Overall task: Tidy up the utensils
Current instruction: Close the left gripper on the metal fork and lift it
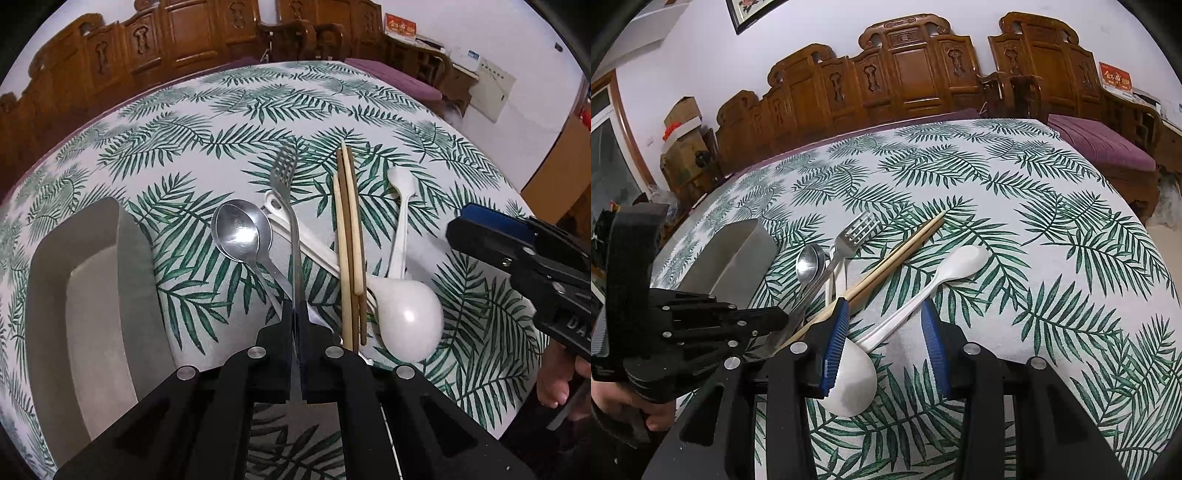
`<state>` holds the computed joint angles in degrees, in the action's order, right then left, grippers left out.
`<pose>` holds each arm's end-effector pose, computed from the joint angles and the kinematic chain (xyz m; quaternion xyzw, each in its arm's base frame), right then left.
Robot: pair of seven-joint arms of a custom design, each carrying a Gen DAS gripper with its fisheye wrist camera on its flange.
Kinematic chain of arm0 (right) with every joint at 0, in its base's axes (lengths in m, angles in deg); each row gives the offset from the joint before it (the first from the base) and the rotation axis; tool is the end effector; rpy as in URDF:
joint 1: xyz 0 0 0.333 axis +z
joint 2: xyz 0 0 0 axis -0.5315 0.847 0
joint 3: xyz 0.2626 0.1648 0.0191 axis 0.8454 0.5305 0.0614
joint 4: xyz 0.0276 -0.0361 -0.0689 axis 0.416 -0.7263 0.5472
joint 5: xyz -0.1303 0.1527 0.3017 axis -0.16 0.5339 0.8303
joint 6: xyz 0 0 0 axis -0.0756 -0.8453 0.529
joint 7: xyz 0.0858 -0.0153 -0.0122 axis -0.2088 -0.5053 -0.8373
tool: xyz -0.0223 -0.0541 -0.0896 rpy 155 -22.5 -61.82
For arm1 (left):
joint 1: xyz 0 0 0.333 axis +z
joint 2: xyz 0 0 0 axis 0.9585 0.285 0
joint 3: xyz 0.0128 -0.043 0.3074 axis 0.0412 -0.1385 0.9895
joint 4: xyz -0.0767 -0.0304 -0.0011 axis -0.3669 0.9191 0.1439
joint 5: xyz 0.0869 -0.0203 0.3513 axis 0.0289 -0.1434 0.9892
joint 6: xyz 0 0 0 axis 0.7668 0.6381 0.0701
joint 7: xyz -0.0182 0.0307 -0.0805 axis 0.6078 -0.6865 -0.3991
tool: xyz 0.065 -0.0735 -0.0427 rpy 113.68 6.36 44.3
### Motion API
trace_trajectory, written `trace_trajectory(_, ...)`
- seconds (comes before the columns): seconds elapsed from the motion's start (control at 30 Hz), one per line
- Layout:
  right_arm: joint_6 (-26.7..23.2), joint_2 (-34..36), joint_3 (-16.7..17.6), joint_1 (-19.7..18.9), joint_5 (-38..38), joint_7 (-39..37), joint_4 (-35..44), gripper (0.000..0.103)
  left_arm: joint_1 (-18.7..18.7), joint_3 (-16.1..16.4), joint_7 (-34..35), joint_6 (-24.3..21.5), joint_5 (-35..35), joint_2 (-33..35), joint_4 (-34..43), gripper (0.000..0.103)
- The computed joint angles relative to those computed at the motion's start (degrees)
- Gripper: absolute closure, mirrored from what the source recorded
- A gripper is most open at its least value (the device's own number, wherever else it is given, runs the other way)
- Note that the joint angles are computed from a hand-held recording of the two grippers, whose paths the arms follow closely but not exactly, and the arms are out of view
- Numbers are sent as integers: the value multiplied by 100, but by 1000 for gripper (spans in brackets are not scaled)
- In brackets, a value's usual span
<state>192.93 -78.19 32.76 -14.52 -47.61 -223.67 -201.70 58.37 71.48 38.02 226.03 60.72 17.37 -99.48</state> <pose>0.5005 0.2269 0.3900 -0.5579 0.7270 -0.2099 0.3408 0.5998 -0.2958 0.3860 -0.3779 0.8905 -0.2400 0.0815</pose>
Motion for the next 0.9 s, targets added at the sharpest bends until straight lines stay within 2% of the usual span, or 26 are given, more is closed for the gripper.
trace_trajectory(0.1, 31, -13, -14, -8, -79, 88, -7, 60, -95, 67, -95, -39, 132, 135, 199, 100)
trace_trajectory(0.13, 38, -17, -14, -11, -104, 114, -11, 60, -156, 113, -164, -65, 217, 196, 296, 96)
trace_trajectory(0.17, 41, -23, -13, -15, -123, 135, -16, 60, -194, 138, -216, -104, 277, 259, 399, 86)
trace_trajectory(0.23, 65, -36, -19, -33, -169, 190, -32, 60, -224, 136, -276, -135, 319, 402, 624, 74)
trace_trajectory(0.5, 121, -33, -7, -86, -262, 316, -22, 60, -423, 280, -454, -275, 771, 835, 1305, 73)
trace_trajectory(0.53, 118, -37, -5, -85, -272, 326, -23, 60, -406, 264, -437, -321, 767, 868, 1365, 77)
trace_trajectory(0.57, 121, -37, -3, -84, -287, 337, -19, 60, -380, 231, -403, -408, 742, 916, 1461, 85)
trace_trajectory(0.6, 118, -36, 2, -85, -281, 327, -21, 60, -335, 176, -347, -553, 682, 967, 1578, 87)
trace_trajectory(0.77, 113, -29, 5, -78, -272, 324, -15, 60, -350, 174, -351, -769, 629, 1078, 1805, 87)
trace_trajectory(0.9, 116, -31, 3, -84, -243, 308, -23, 60, -343, 198, -469, -1369, 611, 1182, 2165, 91)
